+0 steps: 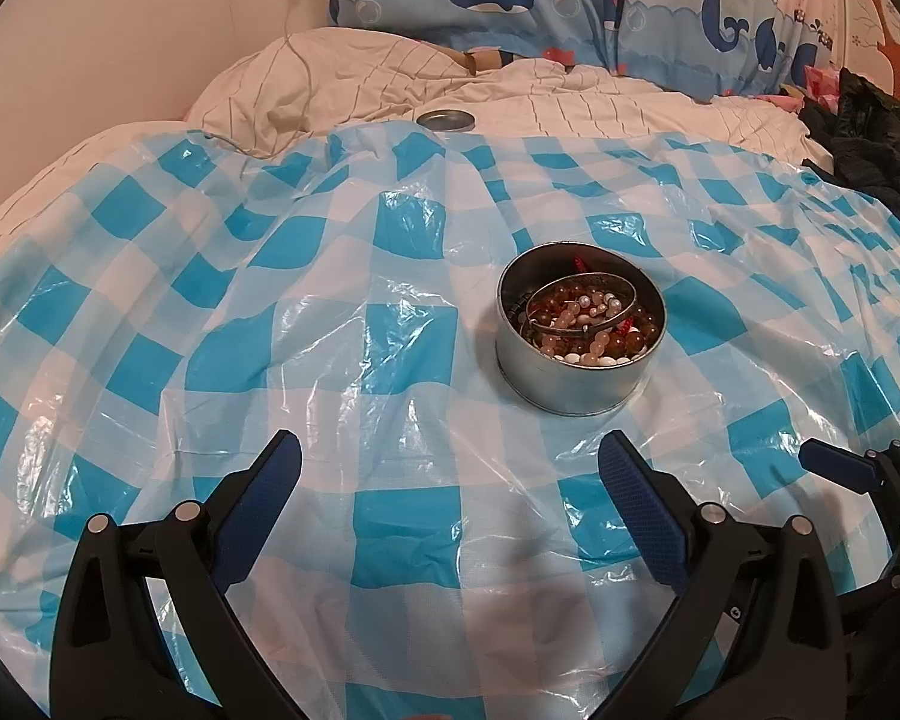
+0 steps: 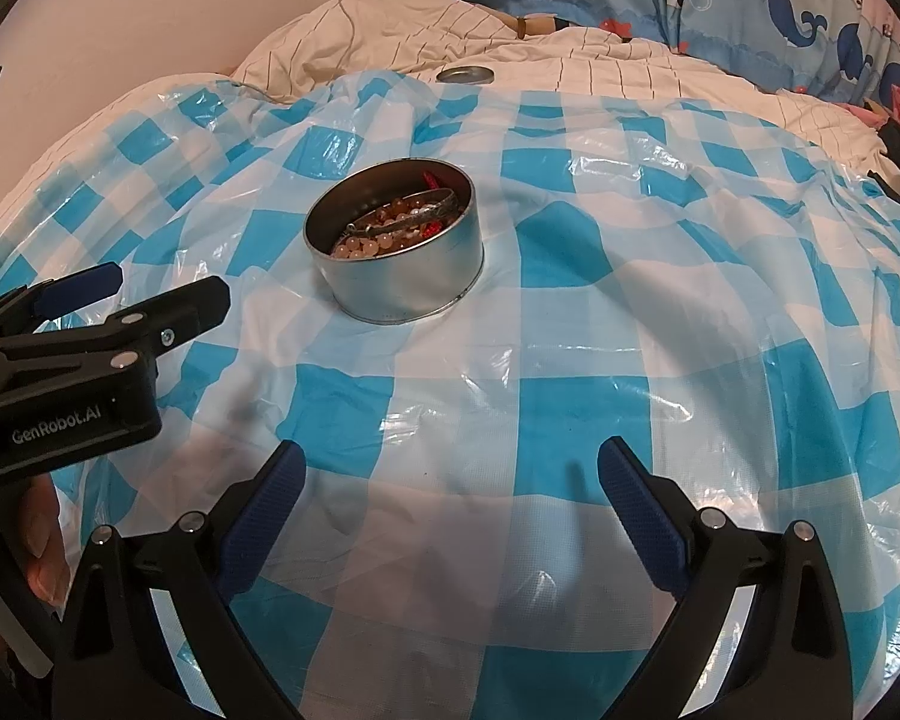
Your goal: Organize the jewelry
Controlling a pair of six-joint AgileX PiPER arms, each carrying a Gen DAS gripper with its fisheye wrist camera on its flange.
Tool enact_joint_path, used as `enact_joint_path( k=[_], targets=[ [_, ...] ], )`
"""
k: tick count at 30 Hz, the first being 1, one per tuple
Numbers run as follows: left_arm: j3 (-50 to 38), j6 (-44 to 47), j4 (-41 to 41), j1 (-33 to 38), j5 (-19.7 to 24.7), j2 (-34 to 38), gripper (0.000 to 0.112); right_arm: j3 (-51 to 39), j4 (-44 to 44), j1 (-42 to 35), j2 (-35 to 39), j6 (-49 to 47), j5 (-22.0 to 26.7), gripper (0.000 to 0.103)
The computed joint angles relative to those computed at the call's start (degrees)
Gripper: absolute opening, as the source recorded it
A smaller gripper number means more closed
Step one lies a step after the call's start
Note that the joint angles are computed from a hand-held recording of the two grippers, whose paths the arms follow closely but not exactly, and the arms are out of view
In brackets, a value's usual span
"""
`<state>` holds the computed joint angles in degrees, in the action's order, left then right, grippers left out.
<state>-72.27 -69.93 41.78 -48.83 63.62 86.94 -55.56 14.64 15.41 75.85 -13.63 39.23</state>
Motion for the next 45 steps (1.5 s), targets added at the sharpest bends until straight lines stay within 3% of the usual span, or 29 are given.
enact_joint_path(
  k=[45],
  targets=[
    [-0.6, 0.4, -0.8, 0.1, 0.0, 0.3, 0.095, 0.9, -0.8, 0.6, -0.2, 0.8, -0.5, 0.094]
  ],
)
